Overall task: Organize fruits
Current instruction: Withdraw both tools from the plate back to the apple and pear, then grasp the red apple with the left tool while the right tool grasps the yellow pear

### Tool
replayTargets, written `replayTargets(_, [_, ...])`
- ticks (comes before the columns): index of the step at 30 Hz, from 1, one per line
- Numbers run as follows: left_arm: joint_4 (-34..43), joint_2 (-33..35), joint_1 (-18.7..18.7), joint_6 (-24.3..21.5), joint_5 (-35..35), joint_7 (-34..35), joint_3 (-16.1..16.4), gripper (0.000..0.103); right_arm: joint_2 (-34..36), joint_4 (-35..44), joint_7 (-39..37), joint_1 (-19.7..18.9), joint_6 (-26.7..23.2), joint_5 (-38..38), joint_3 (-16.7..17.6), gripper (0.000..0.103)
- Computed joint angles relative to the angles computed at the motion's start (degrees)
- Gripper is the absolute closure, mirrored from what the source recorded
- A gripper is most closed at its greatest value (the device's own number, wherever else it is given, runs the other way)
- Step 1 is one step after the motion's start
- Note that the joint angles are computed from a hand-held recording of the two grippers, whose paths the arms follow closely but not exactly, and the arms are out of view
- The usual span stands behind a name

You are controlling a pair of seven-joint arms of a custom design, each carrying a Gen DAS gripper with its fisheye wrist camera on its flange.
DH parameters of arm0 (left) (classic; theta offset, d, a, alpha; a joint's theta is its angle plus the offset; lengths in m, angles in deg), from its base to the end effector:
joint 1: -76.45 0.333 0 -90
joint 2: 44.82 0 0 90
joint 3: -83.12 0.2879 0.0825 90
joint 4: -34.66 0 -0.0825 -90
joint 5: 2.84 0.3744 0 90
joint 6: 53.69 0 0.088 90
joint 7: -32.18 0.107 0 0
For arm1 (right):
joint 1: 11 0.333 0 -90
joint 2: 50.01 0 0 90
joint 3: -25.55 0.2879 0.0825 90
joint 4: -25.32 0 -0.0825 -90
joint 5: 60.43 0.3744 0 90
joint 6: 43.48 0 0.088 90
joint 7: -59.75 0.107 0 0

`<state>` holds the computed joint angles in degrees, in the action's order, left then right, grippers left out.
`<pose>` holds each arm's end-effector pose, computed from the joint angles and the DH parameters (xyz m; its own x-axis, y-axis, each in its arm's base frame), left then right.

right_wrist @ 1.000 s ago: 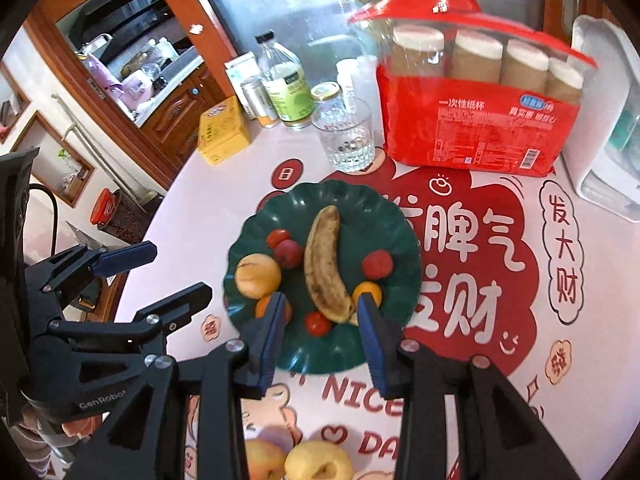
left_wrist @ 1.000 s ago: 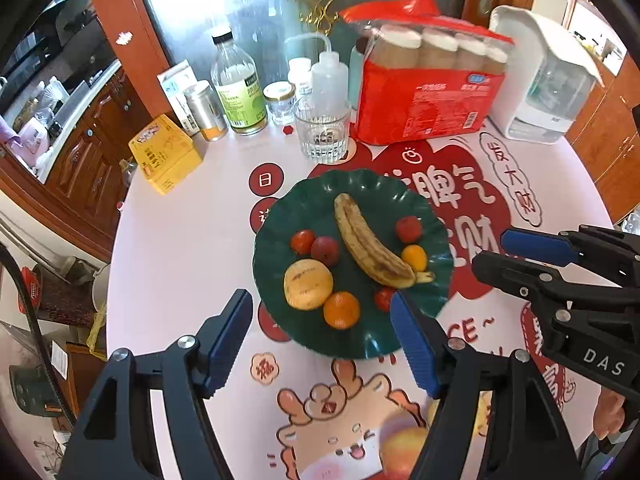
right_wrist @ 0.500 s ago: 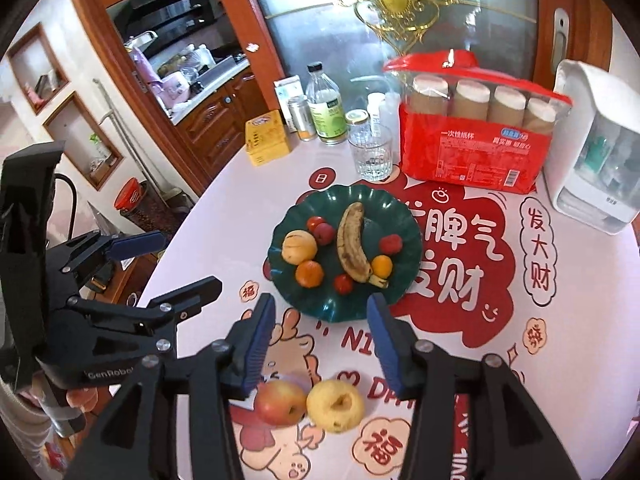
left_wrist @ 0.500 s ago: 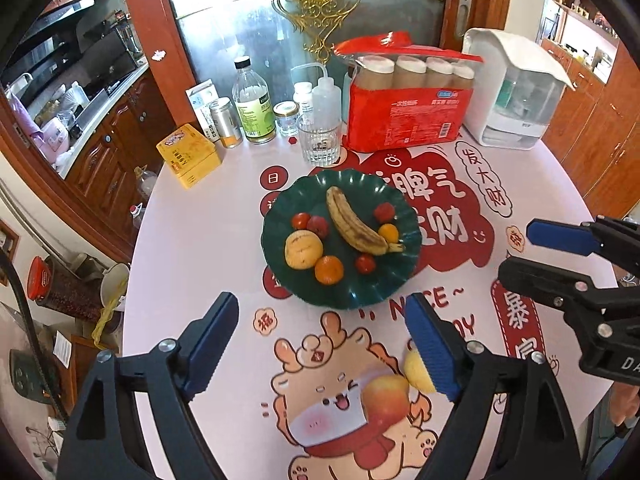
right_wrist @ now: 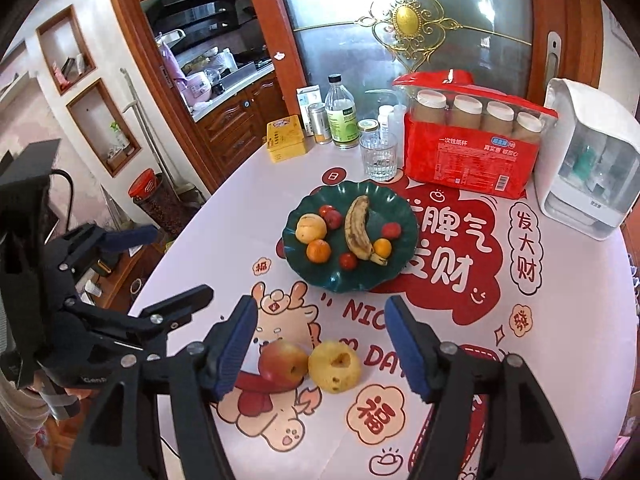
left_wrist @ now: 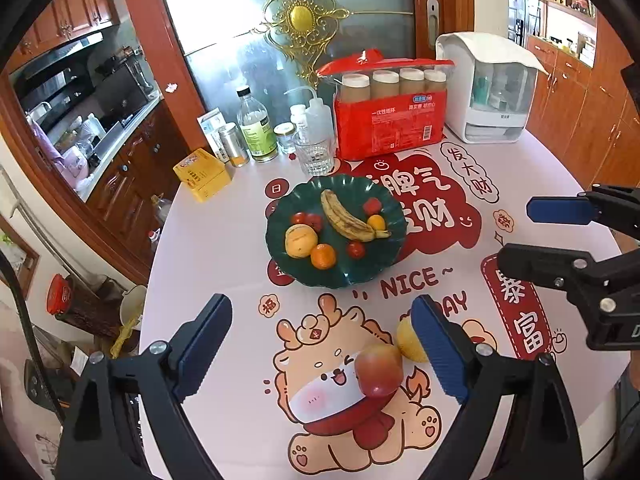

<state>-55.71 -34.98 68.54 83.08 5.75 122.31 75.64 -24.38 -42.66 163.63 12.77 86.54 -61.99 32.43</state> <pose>0.6266 -0.1640 0.5848 -0.2884 -0.9491 -0.1263 -0.7467 0.3056 -0.5908 0.6231 0.3436 0.5834 0.3178 -0.9334 -0.1668 -0.8020 -0.1708 -0.5724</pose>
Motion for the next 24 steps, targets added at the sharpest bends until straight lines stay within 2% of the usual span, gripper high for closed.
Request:
replayTargets(8, [-9.33, -3.67, 1.19, 5.13, -4.58, -4.43, -0.11, 0.012, -5.87, -12.67, 1.7, 0.41, 7.31, -3.04, -0.44, 0.036])
replayTargets(12, [-12.95, -4.18, 1.41, 6.76, -3.61, -8.27, 0.06, 0.012, -7.86, -18.2, 3.73, 0.23, 10.84, -4.78, -0.6, 0.036])
replayTargets(16, [-14.89, -3.38, 1.43, 6.34, -2.08, -10.22, 0.07, 0.012, -8.72, -22.12, 5.58, 0.26, 12.66, -7.06, -0.75, 0.036])
replayTargets(24, [-15.3, -0.12, 1.27, 3.86, -6.9, -6.46, -0.63, 0.012, -6.45, -25.48, 7.39, -0.15, 13.26, -6.41, -0.08, 0.036])
